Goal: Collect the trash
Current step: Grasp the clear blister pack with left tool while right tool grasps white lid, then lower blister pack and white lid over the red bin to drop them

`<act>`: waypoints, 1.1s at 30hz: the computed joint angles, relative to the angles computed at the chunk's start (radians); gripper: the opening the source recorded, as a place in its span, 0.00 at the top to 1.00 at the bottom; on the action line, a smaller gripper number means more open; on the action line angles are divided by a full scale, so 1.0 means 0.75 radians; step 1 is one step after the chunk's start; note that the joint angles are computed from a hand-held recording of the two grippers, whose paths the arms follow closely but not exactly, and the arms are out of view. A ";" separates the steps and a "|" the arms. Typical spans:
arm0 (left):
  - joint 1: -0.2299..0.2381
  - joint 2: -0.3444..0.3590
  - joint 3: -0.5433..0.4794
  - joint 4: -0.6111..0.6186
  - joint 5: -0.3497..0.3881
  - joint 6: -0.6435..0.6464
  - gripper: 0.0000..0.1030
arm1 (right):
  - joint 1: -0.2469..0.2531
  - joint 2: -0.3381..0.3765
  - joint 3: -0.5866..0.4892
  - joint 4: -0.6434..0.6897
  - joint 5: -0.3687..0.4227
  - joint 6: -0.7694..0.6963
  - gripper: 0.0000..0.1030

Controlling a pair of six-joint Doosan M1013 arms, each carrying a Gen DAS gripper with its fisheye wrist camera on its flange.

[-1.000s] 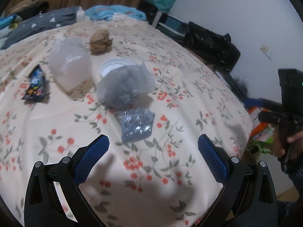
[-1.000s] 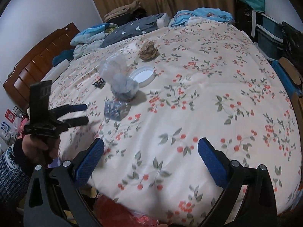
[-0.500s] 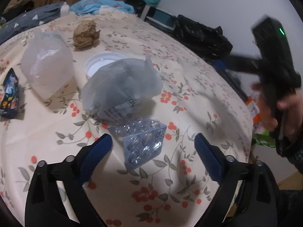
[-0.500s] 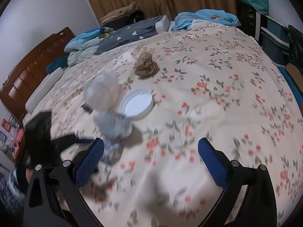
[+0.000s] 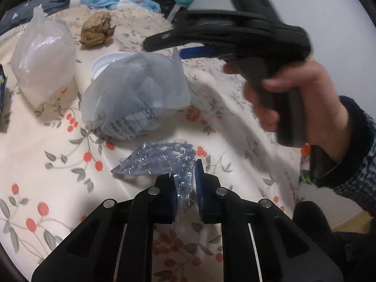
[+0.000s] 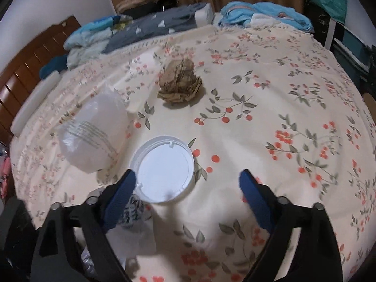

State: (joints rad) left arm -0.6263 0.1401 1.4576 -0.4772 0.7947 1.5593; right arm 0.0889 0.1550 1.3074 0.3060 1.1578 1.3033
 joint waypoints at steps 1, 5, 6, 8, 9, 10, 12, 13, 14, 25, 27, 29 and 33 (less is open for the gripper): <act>0.001 -0.007 0.011 -0.030 -0.009 0.012 0.87 | 0.009 0.012 -0.007 -0.022 0.000 0.010 0.24; -0.012 -0.054 0.063 -0.098 -0.072 0.034 0.87 | 0.035 0.059 -0.043 -0.114 0.036 0.050 0.51; -0.016 -0.064 0.071 -0.101 -0.083 0.033 0.87 | 0.040 0.064 -0.045 -0.134 0.040 0.060 0.67; -0.029 -0.091 0.093 -0.106 -0.105 0.029 0.87 | 0.049 0.074 -0.049 -0.168 0.047 0.072 0.86; -0.041 -0.113 0.109 -0.098 -0.122 0.016 0.87 | 0.050 0.077 -0.049 -0.170 0.056 0.067 0.93; -0.048 -0.128 0.119 -0.085 -0.129 0.000 0.87 | 0.049 0.076 -0.048 -0.169 0.059 0.060 0.95; -0.066 -0.166 0.142 -0.052 -0.146 -0.049 0.87 | 0.042 0.064 -0.041 -0.168 0.047 0.065 0.98; -0.079 -0.188 0.155 -0.023 -0.157 -0.080 0.87 | 0.035 0.050 -0.034 -0.161 0.034 0.067 0.98; -0.089 -0.206 0.167 0.001 -0.163 -0.103 0.87 | 0.031 0.038 -0.026 -0.158 0.020 0.069 0.98; -0.276 -0.380 0.217 0.500 -0.101 -0.598 0.87 | -0.138 -0.262 0.092 0.086 0.000 -0.132 0.98; -0.321 -0.401 0.217 0.606 -0.067 -0.708 0.87 | -0.179 -0.330 0.118 0.139 0.029 -0.180 0.98; -0.360 -0.421 0.219 0.688 -0.043 -0.803 0.87 | -0.215 -0.387 0.144 0.188 0.064 -0.207 0.98; -0.464 -0.475 0.245 0.845 0.021 -1.013 0.87 | -0.291 -0.515 0.213 0.286 0.158 -0.281 0.98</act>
State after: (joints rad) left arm -0.9741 -0.2158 1.6414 0.1566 0.8101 0.7996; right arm -0.1291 -0.2316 1.4669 0.5207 1.2762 1.0927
